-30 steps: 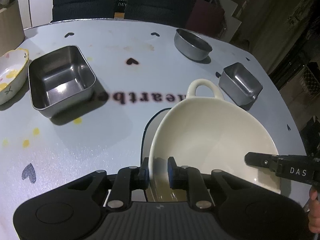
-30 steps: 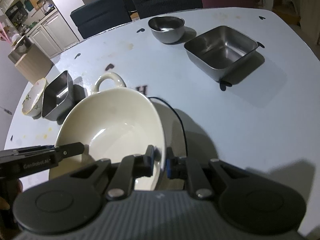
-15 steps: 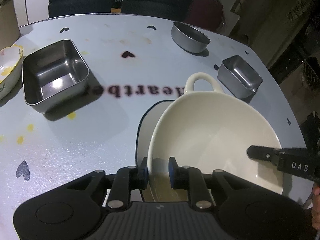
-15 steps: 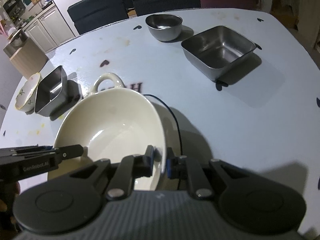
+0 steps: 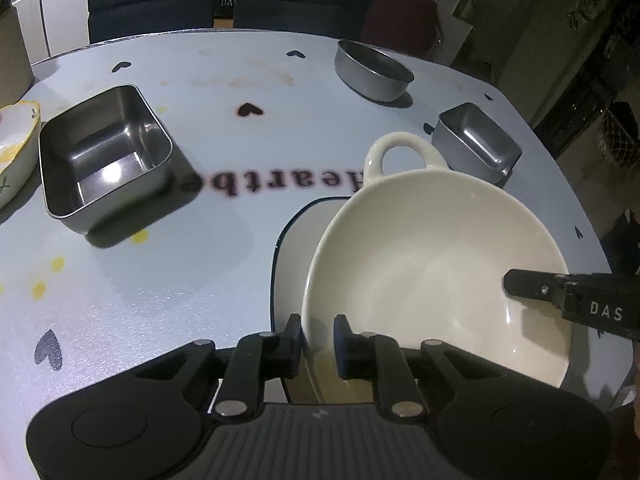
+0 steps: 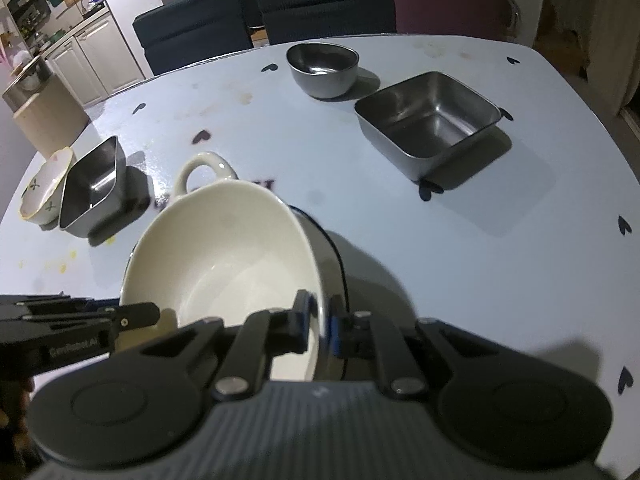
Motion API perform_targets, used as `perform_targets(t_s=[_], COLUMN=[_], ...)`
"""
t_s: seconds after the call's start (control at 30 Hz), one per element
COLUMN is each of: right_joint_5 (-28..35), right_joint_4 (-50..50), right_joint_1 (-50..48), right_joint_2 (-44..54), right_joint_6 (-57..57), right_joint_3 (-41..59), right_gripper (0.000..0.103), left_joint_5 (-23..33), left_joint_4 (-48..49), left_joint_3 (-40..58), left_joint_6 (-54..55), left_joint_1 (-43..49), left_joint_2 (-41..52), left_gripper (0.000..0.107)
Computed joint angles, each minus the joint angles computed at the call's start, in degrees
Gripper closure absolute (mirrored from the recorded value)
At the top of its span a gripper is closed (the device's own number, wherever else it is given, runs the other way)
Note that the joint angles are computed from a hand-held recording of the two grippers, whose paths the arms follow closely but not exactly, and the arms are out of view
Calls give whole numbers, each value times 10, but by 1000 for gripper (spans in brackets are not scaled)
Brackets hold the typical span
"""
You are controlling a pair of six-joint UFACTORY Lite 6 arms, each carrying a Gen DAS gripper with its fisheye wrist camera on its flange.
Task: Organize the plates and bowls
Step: 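Set the cream bowl onto the ginkgo plate and open both grippers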
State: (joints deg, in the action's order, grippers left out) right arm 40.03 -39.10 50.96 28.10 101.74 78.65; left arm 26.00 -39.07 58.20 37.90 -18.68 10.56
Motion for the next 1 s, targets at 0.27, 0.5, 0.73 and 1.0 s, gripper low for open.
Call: perform_targets(t_s=[0.27,0.5,0.73,1.0], right_joint_5=[0,-20,-84,-124], right_joint_4=[4,19,56,81], right_joint_1=[-2,-17,-46,-58], right_joint_2=[6,18,16,29], right_joint_6=[-5,-26,-41,-56], right_joint_3=[5,13,-18,-25], right_gripper=[91,89,86,84], left_joint_5=[16,24,12,11], left_joint_4=[-13,-15,-21,-22], left_joint_3=[-10,-17,-21,-18], left_joint_6=[21,32,37,42], left_joint_1=[16,28,31,35], left_joint_2=[-28,-33,-37,-33], left_gripper=[90,92,93,94])
